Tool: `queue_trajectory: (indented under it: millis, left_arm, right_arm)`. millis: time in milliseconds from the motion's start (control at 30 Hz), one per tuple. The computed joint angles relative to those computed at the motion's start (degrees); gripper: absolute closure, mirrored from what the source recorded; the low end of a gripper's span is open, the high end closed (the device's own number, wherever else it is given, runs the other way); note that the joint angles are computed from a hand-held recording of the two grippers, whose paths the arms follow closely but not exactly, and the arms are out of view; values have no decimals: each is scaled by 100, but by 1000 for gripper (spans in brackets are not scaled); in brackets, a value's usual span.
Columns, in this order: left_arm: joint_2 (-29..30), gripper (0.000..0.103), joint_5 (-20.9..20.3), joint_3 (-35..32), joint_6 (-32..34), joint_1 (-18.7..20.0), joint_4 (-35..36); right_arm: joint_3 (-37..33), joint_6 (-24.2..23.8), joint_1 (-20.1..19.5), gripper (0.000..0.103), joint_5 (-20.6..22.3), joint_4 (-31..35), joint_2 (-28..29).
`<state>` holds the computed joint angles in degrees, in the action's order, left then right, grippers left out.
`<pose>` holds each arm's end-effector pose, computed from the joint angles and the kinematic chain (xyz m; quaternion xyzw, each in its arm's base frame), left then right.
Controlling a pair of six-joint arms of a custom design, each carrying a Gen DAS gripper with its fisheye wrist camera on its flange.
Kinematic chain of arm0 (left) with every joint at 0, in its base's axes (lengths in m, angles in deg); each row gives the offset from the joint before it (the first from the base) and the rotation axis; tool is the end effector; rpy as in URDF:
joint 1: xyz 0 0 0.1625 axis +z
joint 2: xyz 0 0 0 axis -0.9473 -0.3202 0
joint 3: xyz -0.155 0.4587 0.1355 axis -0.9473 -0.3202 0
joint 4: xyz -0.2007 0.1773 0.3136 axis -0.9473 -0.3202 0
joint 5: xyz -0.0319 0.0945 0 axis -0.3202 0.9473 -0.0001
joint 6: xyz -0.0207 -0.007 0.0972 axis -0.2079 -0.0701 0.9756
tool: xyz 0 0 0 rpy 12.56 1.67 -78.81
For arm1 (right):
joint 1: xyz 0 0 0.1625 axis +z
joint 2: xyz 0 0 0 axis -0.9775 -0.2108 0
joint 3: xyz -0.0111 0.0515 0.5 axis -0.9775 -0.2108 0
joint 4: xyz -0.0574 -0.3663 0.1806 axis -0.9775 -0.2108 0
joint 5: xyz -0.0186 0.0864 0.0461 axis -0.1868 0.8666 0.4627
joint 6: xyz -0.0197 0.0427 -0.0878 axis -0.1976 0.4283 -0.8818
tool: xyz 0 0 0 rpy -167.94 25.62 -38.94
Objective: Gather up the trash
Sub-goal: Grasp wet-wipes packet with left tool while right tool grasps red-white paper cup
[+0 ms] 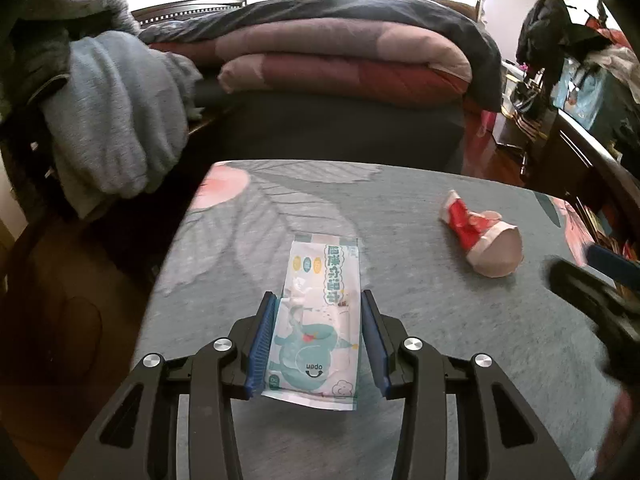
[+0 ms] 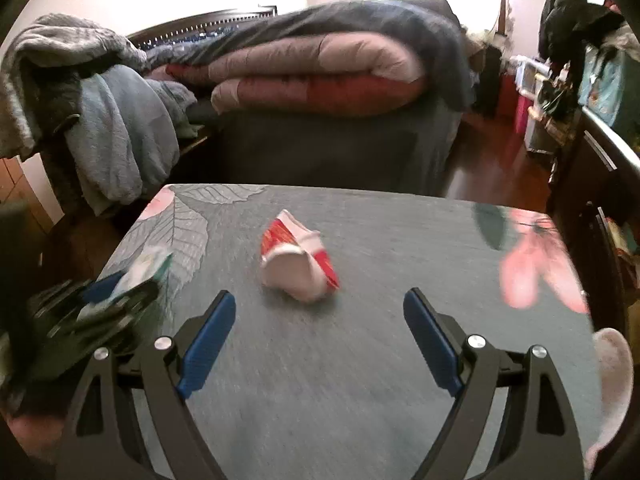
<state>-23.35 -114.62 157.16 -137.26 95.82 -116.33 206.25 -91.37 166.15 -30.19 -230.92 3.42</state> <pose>-0.3972 -0.4145 0.0066 0.1488 0.8757 -0.3131 0.3361 0.0798 -0.4302 0.3455 0.1801 -0.8762 0.3203 0.3119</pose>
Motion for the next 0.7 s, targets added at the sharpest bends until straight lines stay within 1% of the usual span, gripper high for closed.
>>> queue_trajectory:
  millis: [67, 167, 267, 333, 367, 400, 433, 467, 567, 700]
  left_arm:
    - [-85, 61, -7, 105, -51, -15, -35]
    - [-163, 61, 9, 227, -126, -43, -70]
    - [-199, 61, -7, 289, -69, -16, -170]
    - [-210, 61, -32, 300, -65, -10, -211]
    - [-219, 61, -44, 314, -71, -14, -232]
    - [-230, 61, -61, 334, -73, -15, -265]
    - [-233, 61, -78, 337, -55, -14, -297]
    - [-233, 61, -89, 344, -36, -20, -332]
    - [-226, 60, -92, 343, -30, -39, -329]
    - [-225, 60, -117, 318, -47, -77, -279]
  right_arm:
    - [-138, -41, 76, 16, -140, -273, 381]
    - [-356, 143, 122, 16, -316, -158, 692]
    - [-500, 293, 77, 17, -430, -140, 912]
    - [-535, 366, 48, 18, -432, -99, 970]
    - [-564, 378, 38, 22, -454, -56, 1001]
    - [-575, 373, 35, 32, -505, -1, 1016]
    - [-594, 355, 44, 37, -569, 22, 1054]
    - [-577, 230, 71, 41, -628, -155, 1109]
    - [-524, 225, 58, 41, -503, 5, 998]
    - [-332, 110, 17, 41, -435, -76, 774]
